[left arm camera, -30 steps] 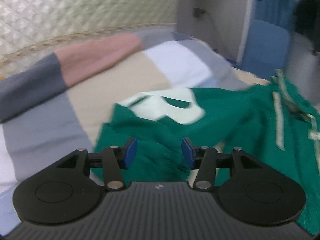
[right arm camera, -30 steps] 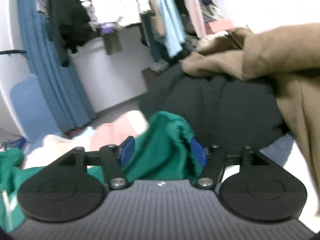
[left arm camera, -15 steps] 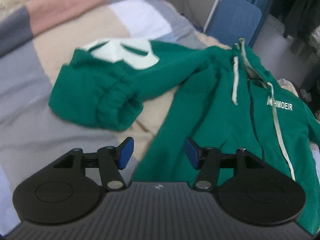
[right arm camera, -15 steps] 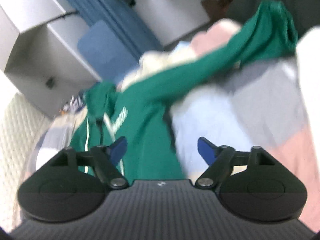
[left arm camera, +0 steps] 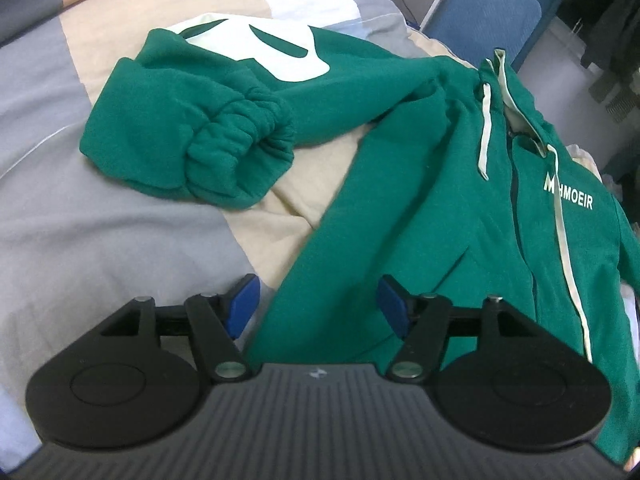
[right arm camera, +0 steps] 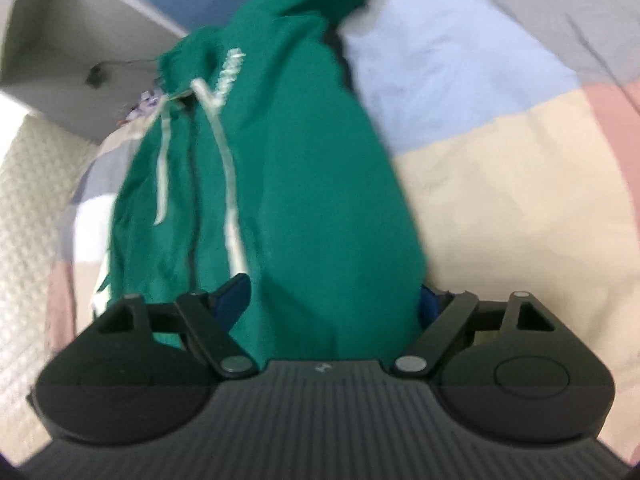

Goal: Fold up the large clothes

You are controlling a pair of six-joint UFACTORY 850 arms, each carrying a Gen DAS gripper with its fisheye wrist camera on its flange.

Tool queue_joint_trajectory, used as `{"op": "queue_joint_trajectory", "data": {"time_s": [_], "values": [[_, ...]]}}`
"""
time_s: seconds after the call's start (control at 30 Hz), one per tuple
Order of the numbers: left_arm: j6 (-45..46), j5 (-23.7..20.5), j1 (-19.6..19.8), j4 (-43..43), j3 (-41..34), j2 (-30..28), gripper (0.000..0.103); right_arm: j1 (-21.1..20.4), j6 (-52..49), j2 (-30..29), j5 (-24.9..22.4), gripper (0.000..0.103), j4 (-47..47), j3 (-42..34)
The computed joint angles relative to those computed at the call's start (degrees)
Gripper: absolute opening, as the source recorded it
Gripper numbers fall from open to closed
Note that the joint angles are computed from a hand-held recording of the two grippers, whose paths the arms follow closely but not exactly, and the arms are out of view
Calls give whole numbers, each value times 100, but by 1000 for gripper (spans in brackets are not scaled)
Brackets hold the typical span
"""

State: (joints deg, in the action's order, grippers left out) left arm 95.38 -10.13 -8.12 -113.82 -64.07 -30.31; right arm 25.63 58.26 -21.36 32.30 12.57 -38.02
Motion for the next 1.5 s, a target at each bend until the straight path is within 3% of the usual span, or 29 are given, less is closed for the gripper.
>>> {"op": "queue_joint_trajectory", "data": {"time_s": [0.1, 0.17, 0.3, 0.4, 0.47, 0.5, 0.53, 0.57, 0.67, 0.77, 0.83, 0.93, 1.03, 1.23, 1.37, 1.5], "values": [[-12, -15, -10, 28, -10, -12, 70, 73, 113, 78, 782, 85, -500, 142], [-41, -7, -27, 77, -20, -24, 70, 135, -61, 84, 964, 85, -561, 132], [106, 58, -81, 53, -27, -34, 71, 263, -555, -33, 397, 84, -37, -82], [306, 92, -114, -76, -8, -19, 71, 360, -1237, -197, -288, 65, 555, -313], [379, 70, -123, -126, 13, -3, 71, 442, -1988, -215, -551, 42, 1195, -415], [378, 51, -120, -110, 27, 14, 71, 463, -2117, -186, -540, 35, 1300, -405], [415, 30, -117, -146, 38, 22, 71, 494, -2252, -130, -464, 20, 1455, -369], [472, -17, -104, -205, 66, 51, 71, 544, -2416, -29, -346, 13, 1682, -296], [914, -173, -77, -648, 159, 142, 71, 710, -2700, 228, 45, 10, 2249, -41], [1723, -477, -53, -1387, 339, 337, 71, 949, -3274, 518, 372, 9, 3116, 173], [1681, -815, -18, -1317, 466, 473, 71, 1013, -3247, 622, 409, 9, 3409, 270], [1864, -1247, -45, -1342, 636, 628, 71, 1000, -3389, 557, 153, 9, 3965, 248], [1860, -1468, -124, -1152, 639, 626, 71, 796, -3012, 343, -347, 13, 3674, 92], [1767, -1504, -299, -892, 571, 488, 71, 545, -2704, 701, -419, 54, 3413, 331], [1949, -1484, -377, -1103, 481, 358, 71, 210, -2732, 1101, -71, 67, 3331, 690], [2321, -1416, -502, -1476, 415, 258, 71, -516, -2572, 1172, 470, 71, 2908, 967]]}}
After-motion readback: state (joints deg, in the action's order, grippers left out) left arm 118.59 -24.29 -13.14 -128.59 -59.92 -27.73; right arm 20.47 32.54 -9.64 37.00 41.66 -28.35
